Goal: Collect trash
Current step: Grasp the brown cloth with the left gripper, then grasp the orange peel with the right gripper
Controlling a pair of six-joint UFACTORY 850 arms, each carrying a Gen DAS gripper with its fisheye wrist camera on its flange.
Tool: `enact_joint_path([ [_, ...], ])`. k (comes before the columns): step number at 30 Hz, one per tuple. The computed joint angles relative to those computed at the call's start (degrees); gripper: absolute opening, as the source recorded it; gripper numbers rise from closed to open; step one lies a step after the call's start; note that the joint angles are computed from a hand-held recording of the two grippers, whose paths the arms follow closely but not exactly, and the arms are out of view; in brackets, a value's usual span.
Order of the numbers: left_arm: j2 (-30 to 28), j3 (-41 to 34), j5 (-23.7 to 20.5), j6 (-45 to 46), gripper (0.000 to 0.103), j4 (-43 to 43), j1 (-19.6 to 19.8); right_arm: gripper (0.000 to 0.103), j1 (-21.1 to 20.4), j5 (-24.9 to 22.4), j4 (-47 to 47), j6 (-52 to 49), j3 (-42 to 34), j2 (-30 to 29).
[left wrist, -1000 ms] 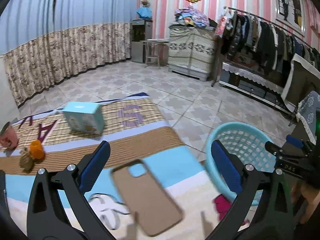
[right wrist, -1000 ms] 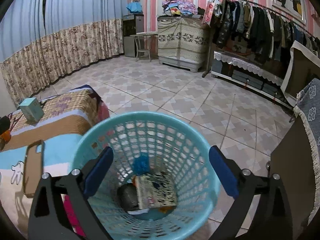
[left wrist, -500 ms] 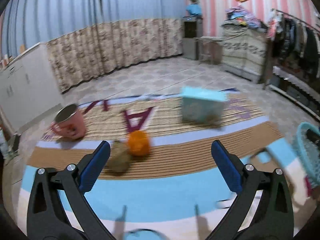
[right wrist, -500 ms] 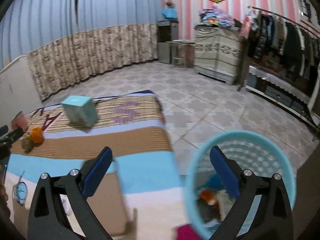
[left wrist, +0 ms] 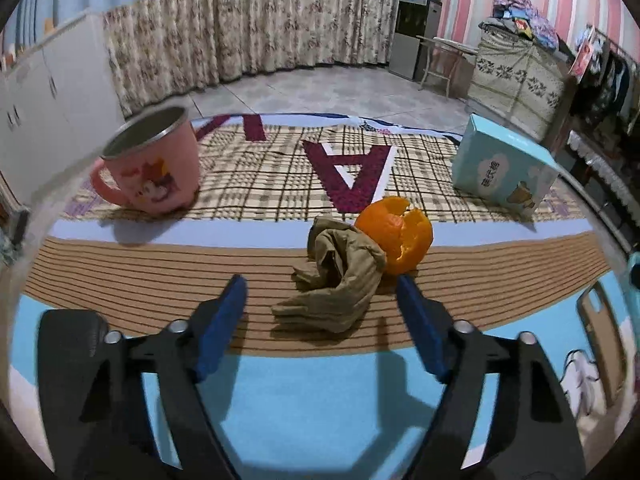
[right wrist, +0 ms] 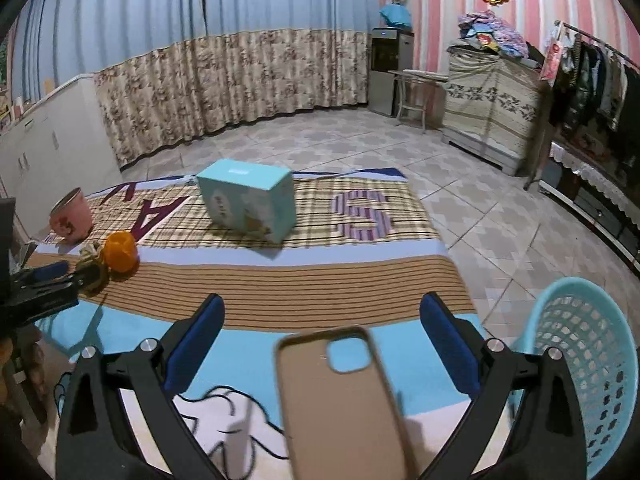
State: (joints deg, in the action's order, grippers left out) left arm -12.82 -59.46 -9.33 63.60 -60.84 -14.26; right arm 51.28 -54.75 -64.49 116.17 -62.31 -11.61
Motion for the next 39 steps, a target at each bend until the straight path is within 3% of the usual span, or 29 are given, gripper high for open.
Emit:
enact_joint_path([
  [2,-0.2,-0.1,-0.3,6.5,0.068,-6.5,0.2,0.096,0.1,0.0,0.4,-0.9,-0.8,-0.8],
  [6,-0.4,-0.4,-3.7,13.7,0.039,-12.2,1.0,0.096,0.0,0.4,1.5,-3.2,-3.4,-2.9],
  [7,-0.4,-0.3,-4.6,14.8,0.036,-13.0,1.2,0.096,0.1,0.5,1.8,-3.8,-4.1,-3.5],
  [11,0.2,0.5,-5.6,18.2,0.036,-15.9,2.4,0.096,0.2,1.6,2.2,-5.5,-7.2,-6.1],
  [15,1.8,1.5,-2.9,17.7,0.036,-14.5,3.6,0.096,0.2,2.8,2.5,-7.7,-11.7,-9.6],
  [19,4.0,2.2,-1.4,17.9,0.035,-14.9,6.6,0.096,-0.1,4.4,3.0,-10.6,-16.7,-13.5],
  [26,6.2,2.6,-2.7,22.5,0.035,-22.2,13.2,0.096,-0.3,4.6,4.5,-17.0,-25.9,-20.5],
  [39,4.7,2.0,-0.8,15.9,0.036,-15.5,13.0,0.094,-2.3,6.4,9.8,-27.9,-38.5,-30.1],
])
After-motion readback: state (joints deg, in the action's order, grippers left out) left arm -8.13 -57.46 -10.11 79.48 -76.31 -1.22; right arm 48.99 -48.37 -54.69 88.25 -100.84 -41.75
